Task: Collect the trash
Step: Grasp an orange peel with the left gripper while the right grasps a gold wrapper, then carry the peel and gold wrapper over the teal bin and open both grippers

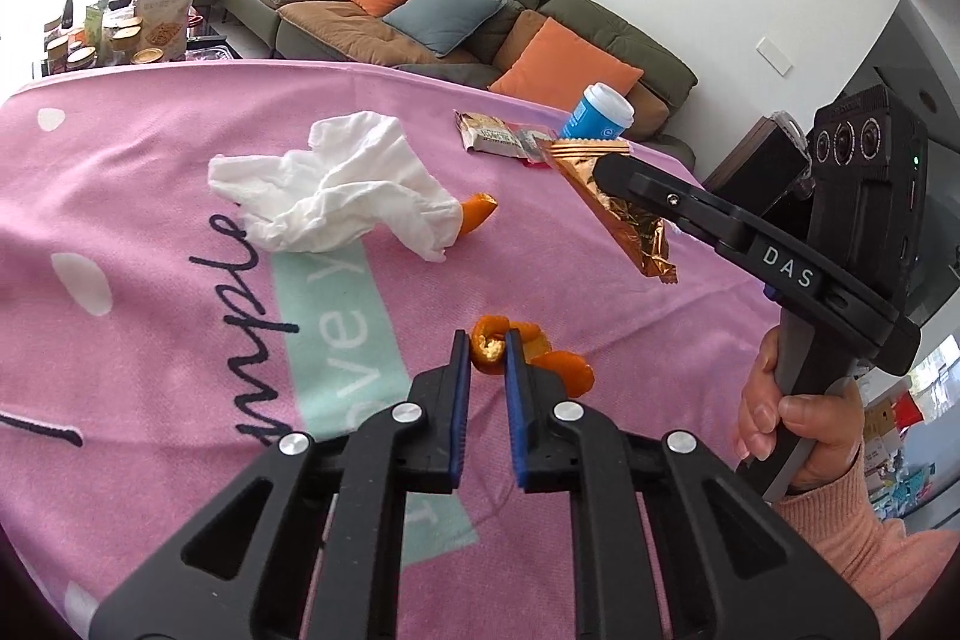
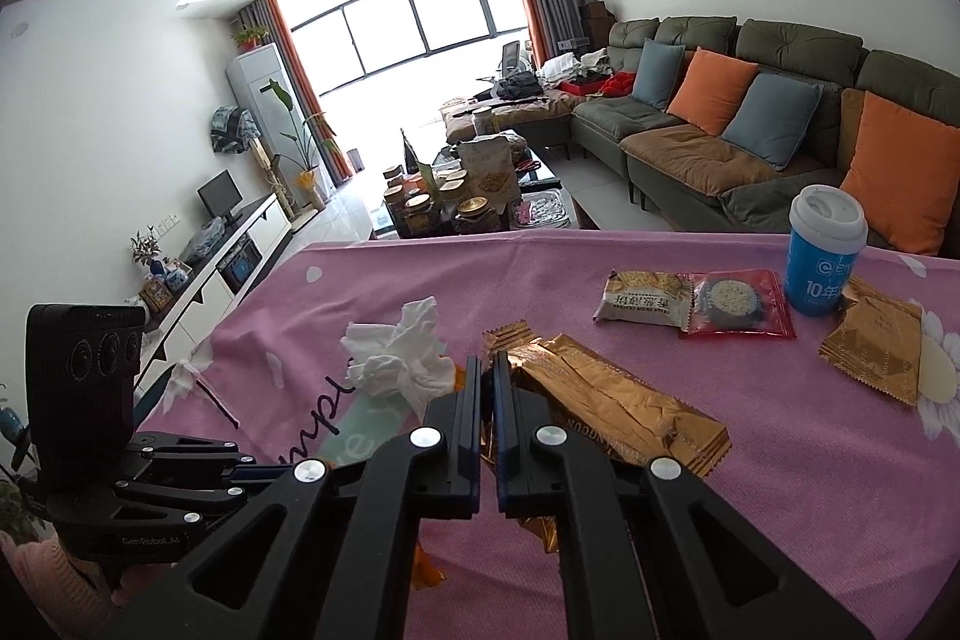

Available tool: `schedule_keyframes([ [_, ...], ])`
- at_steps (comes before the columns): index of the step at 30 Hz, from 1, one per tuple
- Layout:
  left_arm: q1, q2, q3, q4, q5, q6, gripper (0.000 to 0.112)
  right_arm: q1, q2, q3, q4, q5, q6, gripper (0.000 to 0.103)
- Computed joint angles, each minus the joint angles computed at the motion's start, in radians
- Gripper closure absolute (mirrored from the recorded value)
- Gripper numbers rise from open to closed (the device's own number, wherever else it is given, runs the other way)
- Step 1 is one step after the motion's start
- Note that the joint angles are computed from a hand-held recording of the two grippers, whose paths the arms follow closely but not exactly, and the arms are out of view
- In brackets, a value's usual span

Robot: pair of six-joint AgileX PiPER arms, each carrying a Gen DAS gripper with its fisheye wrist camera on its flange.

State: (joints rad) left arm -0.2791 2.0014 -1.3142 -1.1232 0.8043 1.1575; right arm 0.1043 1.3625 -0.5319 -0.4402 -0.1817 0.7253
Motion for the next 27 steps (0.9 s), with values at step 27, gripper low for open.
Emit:
schedule_keyframes([
  [27, 0.569, -0.305, 0.367, -0.056, 0.214, 0.309, 0.101, 0.467, 0.135, -0.167, 0.416, -0.027, -0.268, 0.101],
])
